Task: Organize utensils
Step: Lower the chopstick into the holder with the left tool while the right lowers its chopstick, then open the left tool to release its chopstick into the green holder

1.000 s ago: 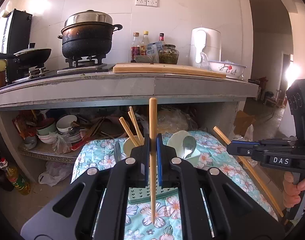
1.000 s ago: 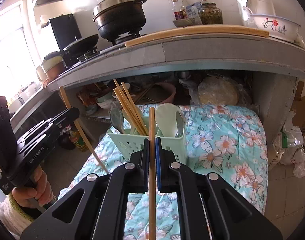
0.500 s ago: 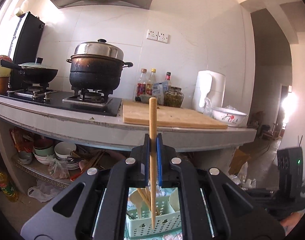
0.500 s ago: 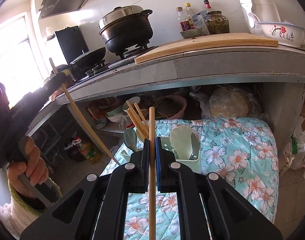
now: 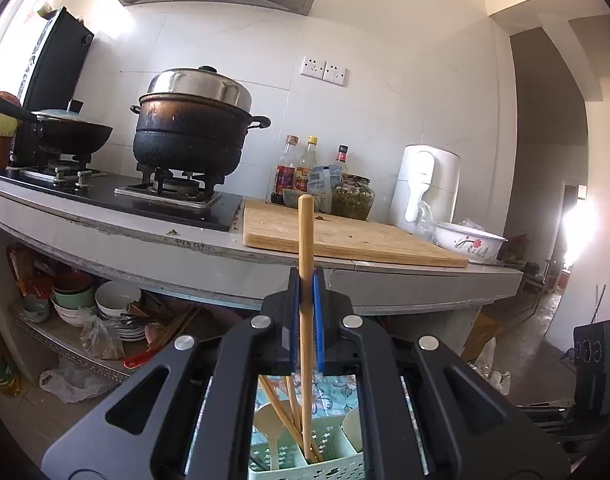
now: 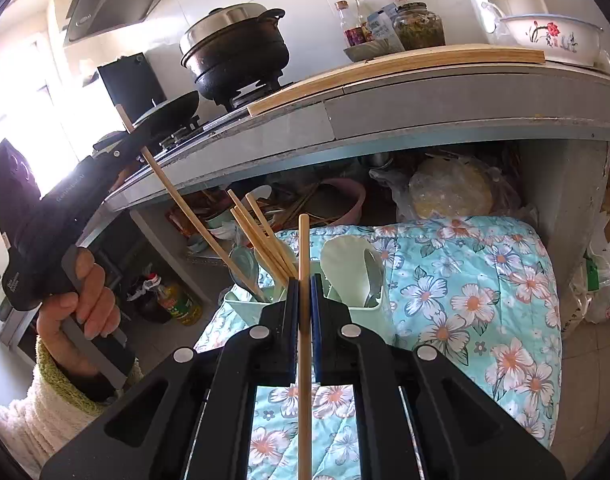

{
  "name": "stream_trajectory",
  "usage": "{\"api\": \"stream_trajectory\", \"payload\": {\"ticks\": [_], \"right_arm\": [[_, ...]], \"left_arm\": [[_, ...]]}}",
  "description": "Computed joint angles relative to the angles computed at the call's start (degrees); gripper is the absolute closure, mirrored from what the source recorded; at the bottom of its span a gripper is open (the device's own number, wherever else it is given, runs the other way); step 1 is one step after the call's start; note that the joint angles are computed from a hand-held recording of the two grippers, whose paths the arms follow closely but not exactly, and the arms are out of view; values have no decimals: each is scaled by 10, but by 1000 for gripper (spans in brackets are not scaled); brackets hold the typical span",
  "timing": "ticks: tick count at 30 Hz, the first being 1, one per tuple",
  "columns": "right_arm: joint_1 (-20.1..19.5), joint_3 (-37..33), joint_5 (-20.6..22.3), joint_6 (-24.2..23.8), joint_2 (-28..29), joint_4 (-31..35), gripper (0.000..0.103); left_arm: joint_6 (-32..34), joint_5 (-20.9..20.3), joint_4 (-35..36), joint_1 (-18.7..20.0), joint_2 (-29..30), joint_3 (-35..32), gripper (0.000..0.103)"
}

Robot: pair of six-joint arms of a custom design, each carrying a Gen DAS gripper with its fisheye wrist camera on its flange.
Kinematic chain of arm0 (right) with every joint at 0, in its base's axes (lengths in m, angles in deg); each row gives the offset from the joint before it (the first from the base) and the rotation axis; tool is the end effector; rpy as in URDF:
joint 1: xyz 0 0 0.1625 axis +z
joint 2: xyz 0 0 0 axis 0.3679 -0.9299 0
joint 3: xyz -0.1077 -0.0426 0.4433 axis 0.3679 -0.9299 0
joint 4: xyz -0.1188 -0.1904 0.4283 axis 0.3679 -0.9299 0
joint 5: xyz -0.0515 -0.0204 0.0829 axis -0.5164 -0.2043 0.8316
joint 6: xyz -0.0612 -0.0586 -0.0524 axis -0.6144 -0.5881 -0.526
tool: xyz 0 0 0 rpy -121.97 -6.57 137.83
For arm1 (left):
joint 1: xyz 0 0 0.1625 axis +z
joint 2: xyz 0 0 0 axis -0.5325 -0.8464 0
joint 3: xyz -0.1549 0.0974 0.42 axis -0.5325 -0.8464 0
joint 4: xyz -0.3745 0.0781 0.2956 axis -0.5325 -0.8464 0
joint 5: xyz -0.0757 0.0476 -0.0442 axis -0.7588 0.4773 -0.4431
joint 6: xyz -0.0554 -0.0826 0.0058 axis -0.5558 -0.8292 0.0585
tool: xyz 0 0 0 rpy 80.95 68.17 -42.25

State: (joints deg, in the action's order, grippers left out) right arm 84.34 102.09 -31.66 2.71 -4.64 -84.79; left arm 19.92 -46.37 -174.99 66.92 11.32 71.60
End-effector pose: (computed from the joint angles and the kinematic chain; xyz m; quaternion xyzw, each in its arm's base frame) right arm 0.2769 -0.5658 0.3776 0.2222 -0.8964 0.3679 0.1085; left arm -0.4590 -0.5699 0.2823 0.2651 0.7541 -0.5828 0.1464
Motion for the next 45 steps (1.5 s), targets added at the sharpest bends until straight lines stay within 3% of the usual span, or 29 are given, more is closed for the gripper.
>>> {"api": "stream_trajectory", "payload": {"ticks": [11,23,25,27,30,40,45], "right_arm": [[-7,6,4,3,-11,4,97],[-13,9,10,8,-19,9,97],[-13,5,14,10,-15,9,97],[-13,2,19,10,-11,8,97],[-10,-2,24,11,-4,4,97],[-4,-37,58,30,33,11,97],[0,-69,92,28,70,-21,97]], "left_arm": [[-46,-46,-3,19,15,4,97],[-89,-46,40,40,26,21,97],[-92,-46,50,38,21,27,91],[-89,-40,54,35,17,33,75],[-75,-33,47,28,12,42,68],[-79,12,73,7,-12,68,63],[-95,41,79,-5,-39,101,62]]}}
